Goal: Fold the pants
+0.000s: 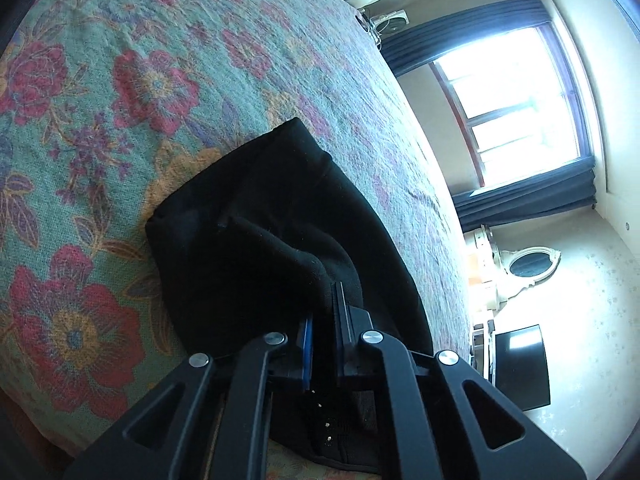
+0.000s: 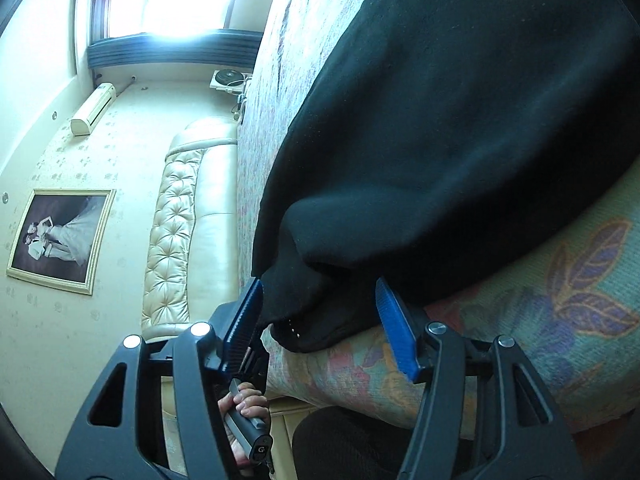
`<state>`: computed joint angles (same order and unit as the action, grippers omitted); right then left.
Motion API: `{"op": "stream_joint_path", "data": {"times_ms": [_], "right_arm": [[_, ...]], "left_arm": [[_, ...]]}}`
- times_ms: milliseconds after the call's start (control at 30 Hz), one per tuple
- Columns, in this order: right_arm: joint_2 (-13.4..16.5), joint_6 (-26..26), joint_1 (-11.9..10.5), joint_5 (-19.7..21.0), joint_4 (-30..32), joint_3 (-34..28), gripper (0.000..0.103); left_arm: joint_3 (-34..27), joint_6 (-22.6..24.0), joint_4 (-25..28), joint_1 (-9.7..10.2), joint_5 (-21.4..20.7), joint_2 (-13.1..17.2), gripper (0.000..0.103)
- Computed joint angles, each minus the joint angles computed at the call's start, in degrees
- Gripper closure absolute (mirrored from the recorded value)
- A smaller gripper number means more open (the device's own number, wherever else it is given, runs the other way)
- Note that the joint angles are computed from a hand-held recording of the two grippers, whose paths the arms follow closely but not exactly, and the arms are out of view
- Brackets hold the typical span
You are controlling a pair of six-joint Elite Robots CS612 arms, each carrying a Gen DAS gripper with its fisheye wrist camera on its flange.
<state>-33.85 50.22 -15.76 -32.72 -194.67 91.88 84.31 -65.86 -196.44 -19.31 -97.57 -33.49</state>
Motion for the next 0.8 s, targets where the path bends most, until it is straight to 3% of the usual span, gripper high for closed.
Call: {"op": "stream_joint_path", "data": {"times_ms": [100,267,300,333,400,600,800], "right_arm": [[0.78,1.61,0.36,-0.49,1.24,-1.26,0.044],[1.43,3.87,1.38,-4.48,-2.26,-2.48,0.045],[1.33,3.4,1.49,-5.03,-1.91,-2.52,0.051],[1.23,2.24,1.76,-5.63,-0.65,-2.72,0.069],[0.76,-1.67,2.1,-5.56,2.64,-2.76,0.094],[-1.23,-7.41,2.06,-4.95,4.77,-0.16,0.096],[-0.74,-11.96,2.2,-5.91,9.0,0.12,0.097]], "left_arm": [[-0.48,-0.93,-0.69,0.53,-1.03,0.11,0.095],[-0.37,-1.22,-0.78,1.05,-0.92,-0.25,0.095],[-0.17,-1.4,-1.0,1.22,-0.96,-0.33,0.095],[-0.03,-1.38,-1.06,1.35,-1.05,-0.42,0.095],[0.22,-1.19,-0.87,1.51,-0.73,-0.68,0.095],[4.11,0.93,-2.31,1.45,1.57,-2.5,0.095],[4.67,-2.34,-0.04,2.56,-1.49,-1.19,0.095]]}}
